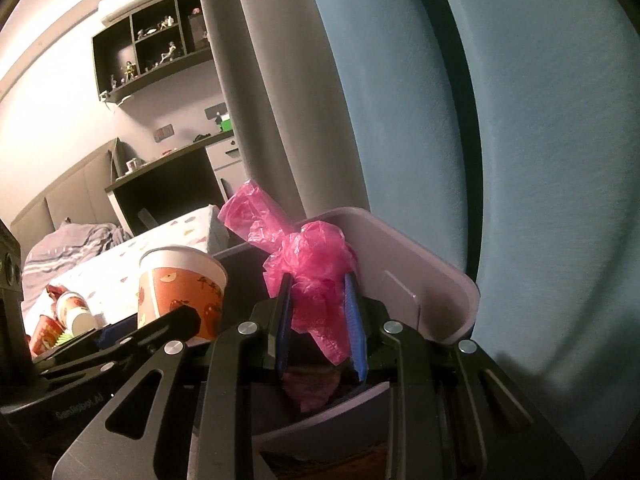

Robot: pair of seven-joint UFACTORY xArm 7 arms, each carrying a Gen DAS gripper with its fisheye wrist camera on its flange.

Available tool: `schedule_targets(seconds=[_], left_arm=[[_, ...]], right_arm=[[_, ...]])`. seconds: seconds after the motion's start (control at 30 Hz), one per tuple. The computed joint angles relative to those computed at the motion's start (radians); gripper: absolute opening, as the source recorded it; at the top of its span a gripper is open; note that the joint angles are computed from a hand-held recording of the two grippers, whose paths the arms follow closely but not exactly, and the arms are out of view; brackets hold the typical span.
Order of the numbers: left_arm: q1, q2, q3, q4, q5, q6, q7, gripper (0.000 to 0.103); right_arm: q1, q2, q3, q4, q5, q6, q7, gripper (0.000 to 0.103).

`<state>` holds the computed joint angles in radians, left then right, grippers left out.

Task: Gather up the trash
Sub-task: 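Open both tools over the grey bin to drop the cup and pink bag, then move both open tools back toward the remaining trash on the bed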

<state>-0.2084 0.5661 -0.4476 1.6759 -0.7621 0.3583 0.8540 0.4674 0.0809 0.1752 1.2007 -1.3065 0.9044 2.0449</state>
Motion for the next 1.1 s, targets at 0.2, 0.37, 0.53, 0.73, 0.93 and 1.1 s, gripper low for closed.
schedule_targets(seconds=[0.2, 0.37, 0.53, 0.73, 0.93, 1.1], left_arm=[[-0.011, 0.026, 0.005, 0.026, 0.028, 0.033, -0.005, 0.064], [-0.023, 0.049, 0.018, 0.055, 0.056, 0.063, -0.028, 0.064], [-0.026, 0.056, 0.022, 0.063, 0.068, 0.084, -0.043, 0.065], [-0.03, 0.056, 0.025, 0.064, 0.07, 0.077, -0.049, 0.067], [-0.024, 0.055, 0.032, 0.067, 0.078, 0.075, -0.084, 0.08], [-0.001, 0.013, 0.036, 0.019, 0.068, 0.062, -0.103, 0.081]], right_arm=[[-0.006, 0.006, -0.008, 0.0, 0.022, -0.018, -0.012, 0.026], [-0.016, -0.001, -0.012, -0.013, 0.037, -0.038, -0.004, 0.027], [-0.027, -0.011, -0.012, -0.031, 0.04, -0.055, 0.008, 0.027], [-0.034, -0.014, -0.01, -0.037, 0.036, -0.066, 0.017, 0.032], [-0.039, -0.036, -0.004, -0.054, 0.029, -0.06, 0.036, 0.035], [-0.034, -0.07, 0.019, -0.068, 0.011, -0.017, 0.065, 0.05]])
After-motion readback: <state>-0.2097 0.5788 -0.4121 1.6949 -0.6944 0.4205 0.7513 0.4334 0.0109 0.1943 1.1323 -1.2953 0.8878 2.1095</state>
